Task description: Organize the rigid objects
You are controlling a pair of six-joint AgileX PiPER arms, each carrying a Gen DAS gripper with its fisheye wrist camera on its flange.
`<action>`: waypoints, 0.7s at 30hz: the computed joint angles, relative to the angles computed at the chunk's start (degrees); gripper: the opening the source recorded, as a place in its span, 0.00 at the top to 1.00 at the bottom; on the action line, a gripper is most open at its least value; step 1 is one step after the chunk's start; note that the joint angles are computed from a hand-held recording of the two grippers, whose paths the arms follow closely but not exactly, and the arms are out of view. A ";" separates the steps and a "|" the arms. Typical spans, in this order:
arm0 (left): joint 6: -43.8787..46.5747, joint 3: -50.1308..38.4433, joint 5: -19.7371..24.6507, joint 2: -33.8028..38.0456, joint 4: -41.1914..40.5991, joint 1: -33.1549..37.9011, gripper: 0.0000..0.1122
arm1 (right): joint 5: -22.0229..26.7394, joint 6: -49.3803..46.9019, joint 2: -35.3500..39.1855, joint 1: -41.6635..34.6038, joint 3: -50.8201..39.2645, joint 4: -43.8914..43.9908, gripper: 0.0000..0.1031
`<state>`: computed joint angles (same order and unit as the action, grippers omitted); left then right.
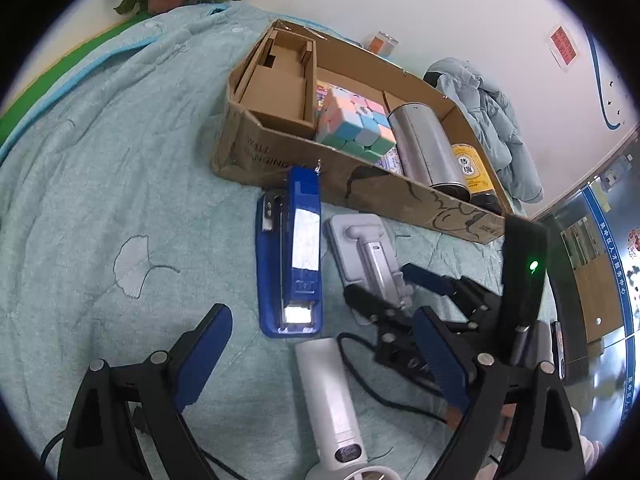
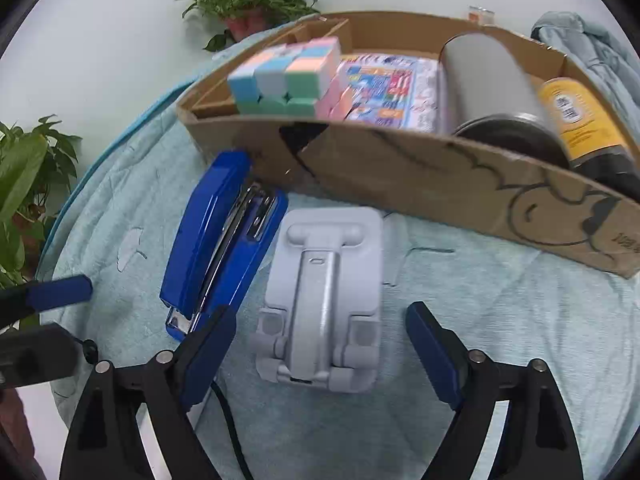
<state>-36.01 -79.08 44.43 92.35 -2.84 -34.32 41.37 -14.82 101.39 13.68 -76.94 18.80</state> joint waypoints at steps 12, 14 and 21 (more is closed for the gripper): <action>10.72 -17.89 7.28 14.77 -10.09 -1.51 0.20 | -5.92 -4.17 -7.61 -4.69 13.26 8.63 0.39; 12.66 -22.18 10.07 18.38 -12.59 -1.49 0.22 | -4.26 -6.28 -9.04 -7.68 15.04 12.68 0.39; 16.32 -35.96 19.46 29.43 -19.22 -2.33 0.45 | 7.67 -12.93 -8.67 -20.40 17.22 29.36 0.39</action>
